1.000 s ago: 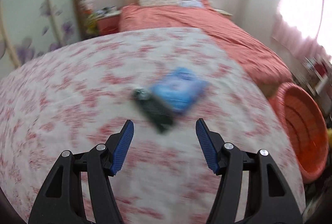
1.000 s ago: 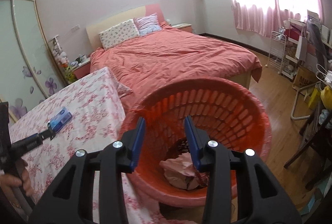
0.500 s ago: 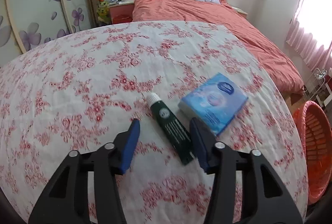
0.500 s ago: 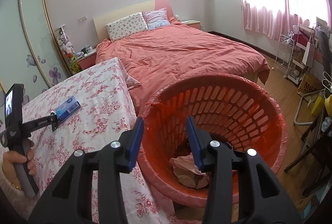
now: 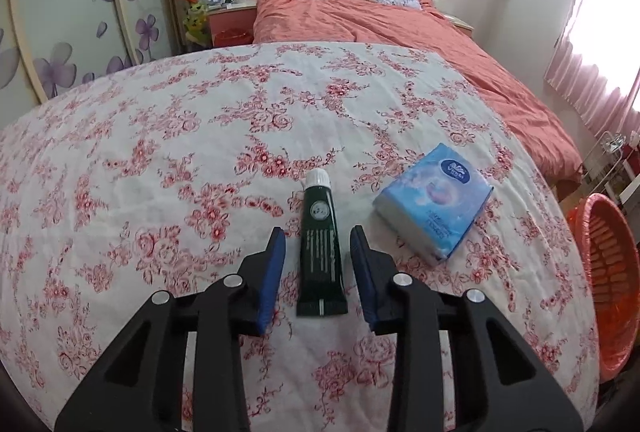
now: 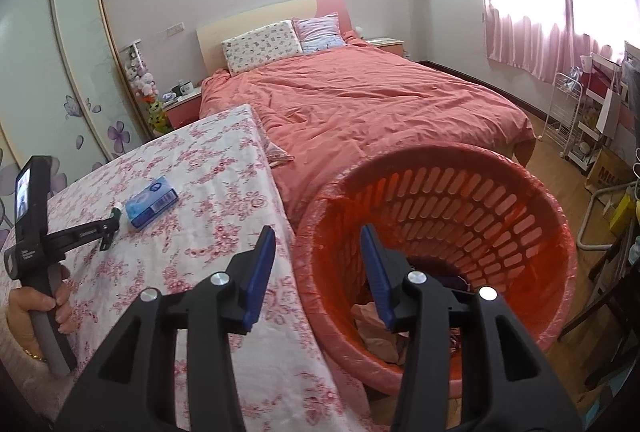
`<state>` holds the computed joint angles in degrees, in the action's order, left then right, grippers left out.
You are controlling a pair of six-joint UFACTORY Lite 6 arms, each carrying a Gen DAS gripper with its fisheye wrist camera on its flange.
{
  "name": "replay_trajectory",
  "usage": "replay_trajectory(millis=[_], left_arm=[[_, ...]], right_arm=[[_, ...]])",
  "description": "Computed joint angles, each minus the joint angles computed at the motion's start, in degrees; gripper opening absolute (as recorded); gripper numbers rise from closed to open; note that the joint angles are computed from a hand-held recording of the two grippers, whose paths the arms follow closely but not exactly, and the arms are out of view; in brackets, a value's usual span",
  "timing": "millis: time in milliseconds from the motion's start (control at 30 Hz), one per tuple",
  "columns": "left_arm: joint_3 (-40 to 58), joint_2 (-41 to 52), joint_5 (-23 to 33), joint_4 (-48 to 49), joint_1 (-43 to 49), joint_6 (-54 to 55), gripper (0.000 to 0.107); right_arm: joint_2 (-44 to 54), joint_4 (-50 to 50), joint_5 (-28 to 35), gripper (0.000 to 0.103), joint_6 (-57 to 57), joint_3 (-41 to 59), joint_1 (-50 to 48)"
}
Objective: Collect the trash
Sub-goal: 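Grasp the green tube with the left gripper while the right grasps the blue Vinda tissue pack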
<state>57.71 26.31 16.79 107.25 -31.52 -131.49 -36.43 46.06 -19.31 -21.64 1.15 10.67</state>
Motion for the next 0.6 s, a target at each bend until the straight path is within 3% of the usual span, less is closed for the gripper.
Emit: replay_trajectory(millis=[100,167,400,600], left_arm=[[1.4,1.0,0.2,-2.6,0.4,3.1,0.020],[0.6,0.2,-1.3,0.7,1.9,0.9,0.020],[-9.3,-7.1,-3.3,24.7,9.3,-19.0,0.020],[-17.1,-14.7,-3.8,40.2,18.2,-29.4,0.020]], right_arm=[[2.1,5.0,-1.4,0.045,-3.0,1.9,3.7],[3.6,6.7,-2.1,0.045,-3.8,3.2,5.7],[18.0,8.3,-6.9,0.046,-0.2,13.1,16.9],[37.2,5.4,-5.5,0.047,4.8,29.7,22.2]])
